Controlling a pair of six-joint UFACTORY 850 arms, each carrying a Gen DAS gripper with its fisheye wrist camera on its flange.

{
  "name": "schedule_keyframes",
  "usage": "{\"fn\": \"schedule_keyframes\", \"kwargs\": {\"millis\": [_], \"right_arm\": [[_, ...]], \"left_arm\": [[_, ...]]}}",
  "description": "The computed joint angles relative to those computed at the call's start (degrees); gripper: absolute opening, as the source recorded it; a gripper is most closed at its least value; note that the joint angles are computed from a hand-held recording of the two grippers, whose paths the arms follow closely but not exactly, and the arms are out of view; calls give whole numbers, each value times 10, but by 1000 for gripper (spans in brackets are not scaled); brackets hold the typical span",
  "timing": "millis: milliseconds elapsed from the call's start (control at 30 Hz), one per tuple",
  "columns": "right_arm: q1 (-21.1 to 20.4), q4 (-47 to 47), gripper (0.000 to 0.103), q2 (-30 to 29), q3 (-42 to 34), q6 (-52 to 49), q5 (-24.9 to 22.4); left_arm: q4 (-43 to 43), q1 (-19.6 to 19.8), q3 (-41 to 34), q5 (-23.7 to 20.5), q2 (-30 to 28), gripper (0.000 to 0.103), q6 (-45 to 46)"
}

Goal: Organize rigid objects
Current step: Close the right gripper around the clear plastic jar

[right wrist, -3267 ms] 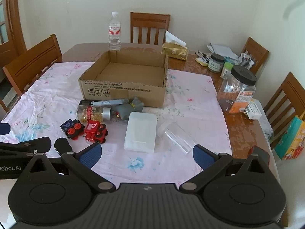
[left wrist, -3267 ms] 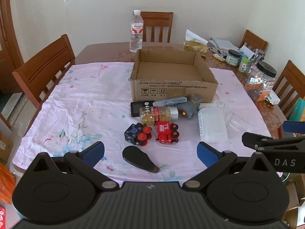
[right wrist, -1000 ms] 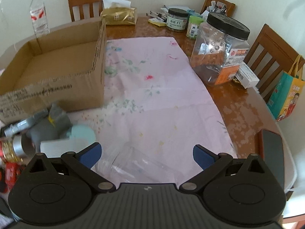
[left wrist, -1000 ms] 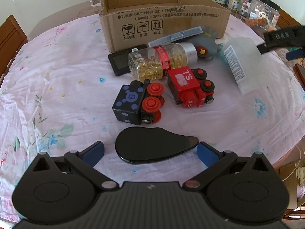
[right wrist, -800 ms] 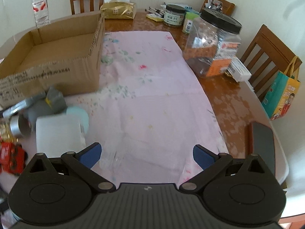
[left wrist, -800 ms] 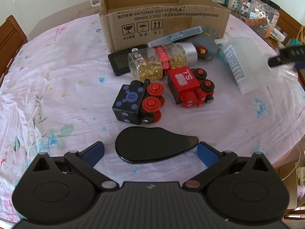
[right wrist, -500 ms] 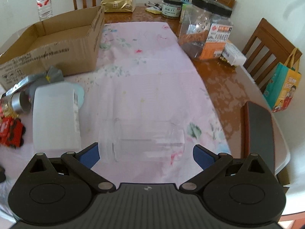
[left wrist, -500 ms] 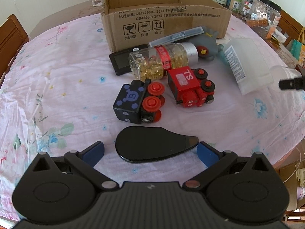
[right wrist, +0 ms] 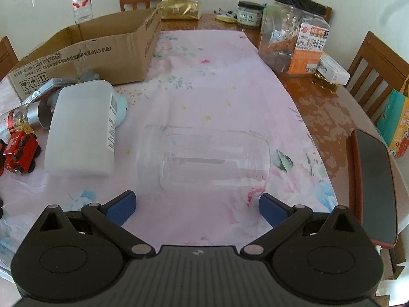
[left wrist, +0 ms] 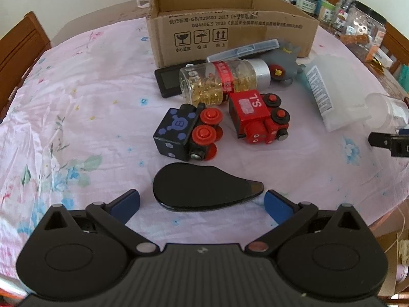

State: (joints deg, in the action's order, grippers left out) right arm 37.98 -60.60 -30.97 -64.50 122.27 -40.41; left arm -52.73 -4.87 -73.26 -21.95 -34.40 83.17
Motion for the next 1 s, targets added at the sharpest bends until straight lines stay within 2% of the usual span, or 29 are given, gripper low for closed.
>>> {"fn": "schedule_keyframes", "kwargs": {"millis": [200, 467, 567, 733, 1000], "right_arm": [[8, -41, 103, -7, 3, 46, -19], [10, -56, 103, -9, 5, 59, -24], [10, -61, 103, -7, 7, 59, -21], [8, -70, 103, -4, 13, 57, -13], [3, -67, 103, -2, 13, 46, -5]], "left_arm": [[-52, -2, 17, 19, 8, 103, 28], [-142, -8, 37, 41, 16, 103, 98], [-196, -7, 41, 32, 15, 103, 166], [-192, 2, 27, 3, 4, 103, 195], [-225, 4, 30, 0, 3, 103, 231]]}}
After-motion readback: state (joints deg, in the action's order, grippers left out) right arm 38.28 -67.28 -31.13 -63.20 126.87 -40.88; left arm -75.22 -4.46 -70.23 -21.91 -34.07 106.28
